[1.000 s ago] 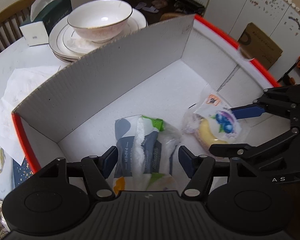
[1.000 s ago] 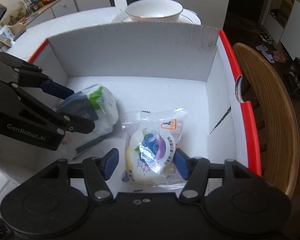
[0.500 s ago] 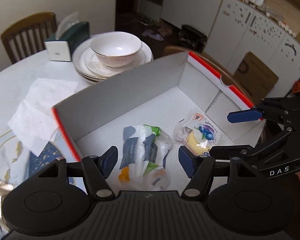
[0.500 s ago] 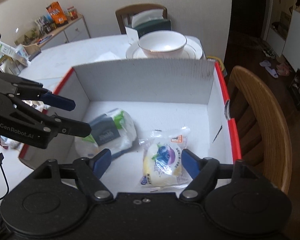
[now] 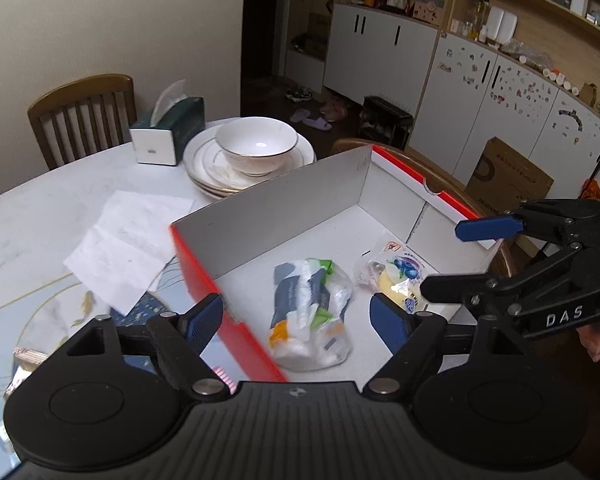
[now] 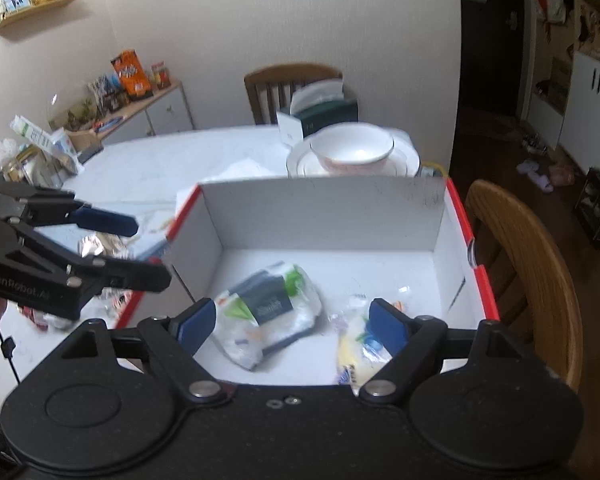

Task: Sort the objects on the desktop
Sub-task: 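Withdraw both grippers from the box back toward the table items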

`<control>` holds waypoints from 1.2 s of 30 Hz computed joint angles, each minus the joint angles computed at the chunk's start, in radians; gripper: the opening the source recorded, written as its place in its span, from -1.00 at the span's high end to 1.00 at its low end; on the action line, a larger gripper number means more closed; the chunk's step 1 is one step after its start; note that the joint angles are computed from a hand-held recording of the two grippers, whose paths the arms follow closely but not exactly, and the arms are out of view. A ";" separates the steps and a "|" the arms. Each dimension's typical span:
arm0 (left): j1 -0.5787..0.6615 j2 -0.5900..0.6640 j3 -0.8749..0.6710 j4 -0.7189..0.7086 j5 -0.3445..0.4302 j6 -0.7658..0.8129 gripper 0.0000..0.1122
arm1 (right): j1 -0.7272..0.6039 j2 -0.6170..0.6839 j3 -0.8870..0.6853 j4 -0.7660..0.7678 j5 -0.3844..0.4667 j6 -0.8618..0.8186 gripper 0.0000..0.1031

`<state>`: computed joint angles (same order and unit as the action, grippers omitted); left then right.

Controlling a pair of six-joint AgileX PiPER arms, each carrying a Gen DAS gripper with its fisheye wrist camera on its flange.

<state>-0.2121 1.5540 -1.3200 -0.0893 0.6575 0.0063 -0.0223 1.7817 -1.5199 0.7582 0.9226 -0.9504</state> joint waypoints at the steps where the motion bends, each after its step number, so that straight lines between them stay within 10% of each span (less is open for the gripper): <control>1: 0.010 -0.018 0.019 -0.011 -0.005 0.016 -0.43 | 0.005 -0.021 0.028 0.017 -0.023 -0.010 -0.63; 15: 0.293 -0.242 0.246 -0.291 0.012 0.360 -0.54 | 0.191 -0.178 0.233 -0.003 -0.216 0.146 -0.67; 19: 0.422 -0.285 0.296 -0.436 0.051 0.544 -0.84 | 0.268 -0.214 0.271 -0.055 -0.258 0.226 -0.68; 36: 0.911 -0.302 0.417 -0.756 0.259 1.130 -0.83 | 0.581 -0.216 0.307 -0.378 -0.395 0.679 -0.68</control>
